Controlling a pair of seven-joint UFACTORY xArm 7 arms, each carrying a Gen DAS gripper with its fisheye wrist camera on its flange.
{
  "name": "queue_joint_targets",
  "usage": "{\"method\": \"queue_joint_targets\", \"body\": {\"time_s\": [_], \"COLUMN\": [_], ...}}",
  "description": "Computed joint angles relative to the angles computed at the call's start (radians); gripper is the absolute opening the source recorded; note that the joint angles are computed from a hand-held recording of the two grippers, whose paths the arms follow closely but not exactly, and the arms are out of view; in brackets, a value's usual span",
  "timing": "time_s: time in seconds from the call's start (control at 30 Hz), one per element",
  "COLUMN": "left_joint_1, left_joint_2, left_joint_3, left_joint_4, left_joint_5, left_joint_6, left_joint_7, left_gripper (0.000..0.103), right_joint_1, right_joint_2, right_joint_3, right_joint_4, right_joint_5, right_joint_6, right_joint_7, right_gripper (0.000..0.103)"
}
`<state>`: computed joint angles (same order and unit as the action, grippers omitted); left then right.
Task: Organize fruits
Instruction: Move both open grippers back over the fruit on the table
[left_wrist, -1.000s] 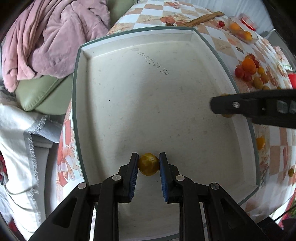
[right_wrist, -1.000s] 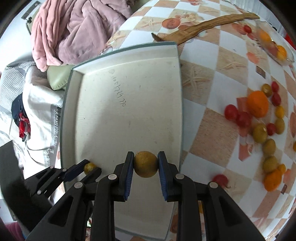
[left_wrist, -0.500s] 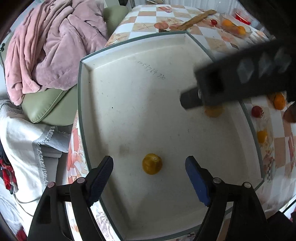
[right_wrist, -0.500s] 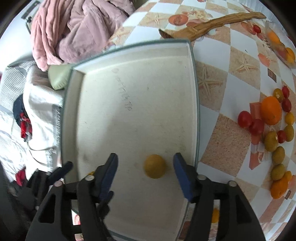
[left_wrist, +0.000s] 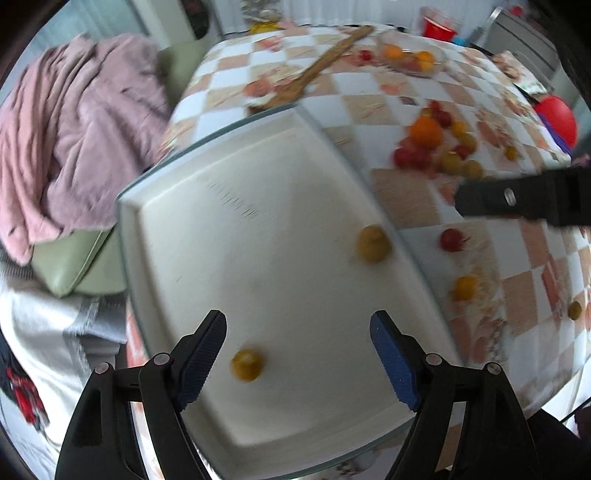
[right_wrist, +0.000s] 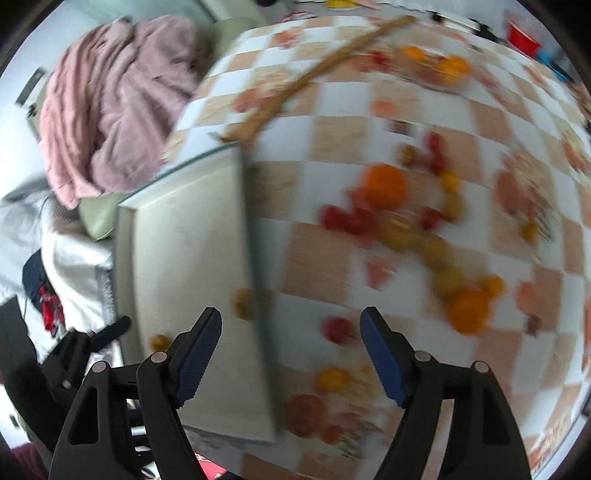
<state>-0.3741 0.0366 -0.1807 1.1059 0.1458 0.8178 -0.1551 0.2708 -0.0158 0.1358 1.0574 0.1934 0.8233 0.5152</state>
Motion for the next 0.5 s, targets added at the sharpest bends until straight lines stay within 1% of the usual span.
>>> {"method": "queue_joint_targets", "body": {"time_s": [0.17, 0.23, 0.43, 0.5], "left_joint_1": [-0.034, -0.049, -0.103, -0.121], "left_joint_2": [0.056, 0.078, 0.159, 0.197], "left_joint_3": [-0.024, -0.029, -0.041, -0.038], "left_joint_4": [0.083, 0.114, 0.200, 0.231], "left_joint_5": [-0.026, -0.035, -0.026, -0.014], "left_joint_6": [0.004, 0.006, 0.001, 0.014], "left_joint_7": [0.051, 0.064, 0.101, 0.103], "left_gripper": [0.081, 0.081, 0.081, 0.081], "right_joint_1": [-0.037, -0.050, -0.097, -0.115], "right_joint_2": [-0.173, -0.229, -0.443, -0.527], "right_joint_3": [-0.023, -0.029, -0.034, -0.034], "right_joint_4": [-0.179, -0.230, -0.403, -0.468], "right_joint_5": [-0.028, -0.037, -0.086, -0.098], "right_joint_6": [0.025, 0.043, 0.140, 0.190], "right_joint_7": [0.090, 0.108, 0.181, 0.216], "right_gripper": [0.081, 0.081, 0.081, 0.081]}}
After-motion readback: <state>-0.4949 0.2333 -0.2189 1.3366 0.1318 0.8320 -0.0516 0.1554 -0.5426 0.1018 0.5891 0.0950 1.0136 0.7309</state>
